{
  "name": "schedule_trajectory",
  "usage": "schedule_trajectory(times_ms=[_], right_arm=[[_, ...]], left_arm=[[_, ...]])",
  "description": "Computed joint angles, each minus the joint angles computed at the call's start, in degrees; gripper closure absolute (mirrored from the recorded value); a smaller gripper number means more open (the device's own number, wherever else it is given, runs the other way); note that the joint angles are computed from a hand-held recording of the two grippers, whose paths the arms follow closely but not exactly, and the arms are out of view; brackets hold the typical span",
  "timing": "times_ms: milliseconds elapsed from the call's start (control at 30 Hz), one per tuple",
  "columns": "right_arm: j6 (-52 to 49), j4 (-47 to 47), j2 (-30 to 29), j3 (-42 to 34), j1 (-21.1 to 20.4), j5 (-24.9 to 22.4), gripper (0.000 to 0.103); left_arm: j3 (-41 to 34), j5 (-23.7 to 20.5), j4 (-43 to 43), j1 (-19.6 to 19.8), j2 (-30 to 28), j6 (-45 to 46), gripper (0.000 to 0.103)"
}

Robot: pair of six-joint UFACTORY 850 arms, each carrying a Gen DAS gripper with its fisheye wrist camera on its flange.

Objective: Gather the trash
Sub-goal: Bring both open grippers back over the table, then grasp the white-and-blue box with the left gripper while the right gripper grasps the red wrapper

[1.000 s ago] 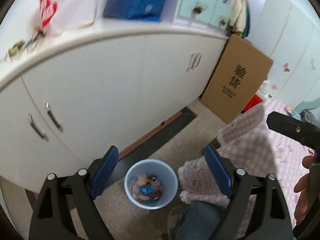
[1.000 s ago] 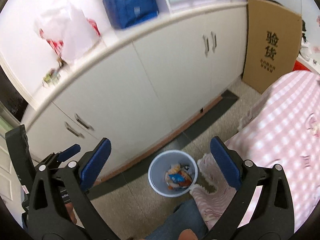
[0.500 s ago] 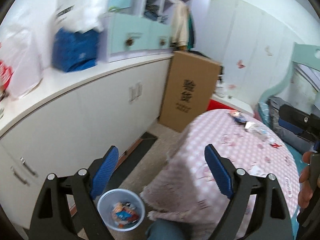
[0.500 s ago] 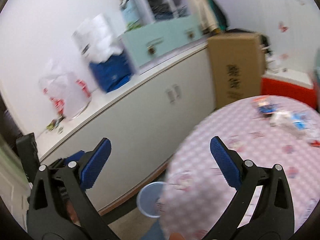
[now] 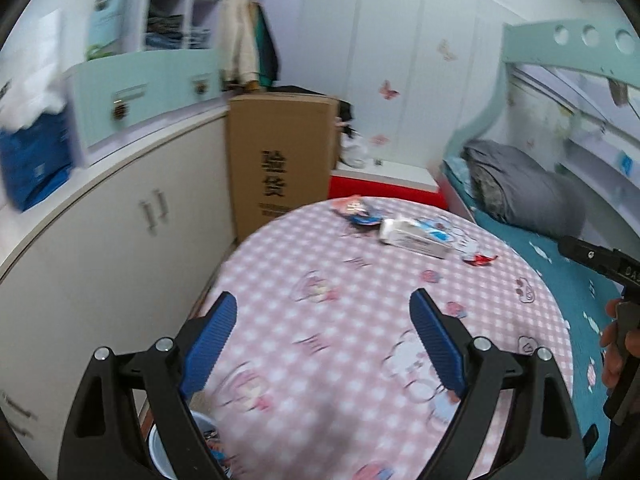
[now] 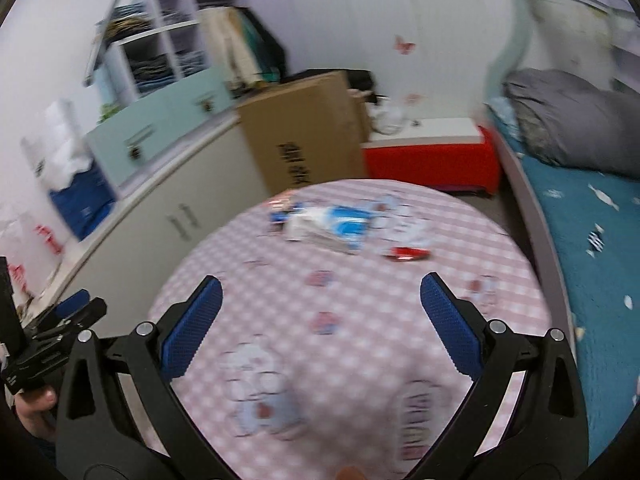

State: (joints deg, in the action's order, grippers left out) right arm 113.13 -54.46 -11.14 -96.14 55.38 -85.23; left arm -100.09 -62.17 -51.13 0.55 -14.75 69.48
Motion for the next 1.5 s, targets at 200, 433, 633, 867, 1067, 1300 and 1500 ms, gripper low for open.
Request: schedule_trajectory(times_ms=[200, 433, 633, 867, 1067, 1300, 1500], right_arm=[[3.9, 3.0, 5.0, 8.6, -1.9, 1.5, 0.006], [6.0, 5.9, 9.7, 16.3, -4.3, 3.4, 0.006], [6.4, 7.0, 12.7, 21.0, -6.2, 6.6, 0.006], [5.6, 6.7, 13.5, 22.8, -8.1, 10.3, 0.006], [5.2, 6.5, 13.5, 23.6, -9.1, 13.2, 0.006], [1.2, 8.2, 12.2, 22.9, -11.8, 16.7, 0.006], [-5.9, 10.4, 9.7, 21.2, -16.4, 18.7, 0.006]], left_arm=[[1.2, 5.0, 3.6, -9.1, -0.5, -3.6, 0.011], [-1.9, 10.5, 12.6, -21.1, -5.5, -14.7, 0.01], [-8.5, 10.9, 19.6, -26.8, -12.6, -29.4, 0.01], [-11.3, 7.3, 19.6, -26.7, -16.0, -29.4, 0.072], [-5.5, 5.7, 14.9, -22.7, -11.9, -17.4, 0.097], [-0.8, 4.7, 13.8, -18.5, -8.0, -8.9, 0.097], [-1.6, 6.5, 14.7, -19.1, -8.3, -7.8, 0.058]])
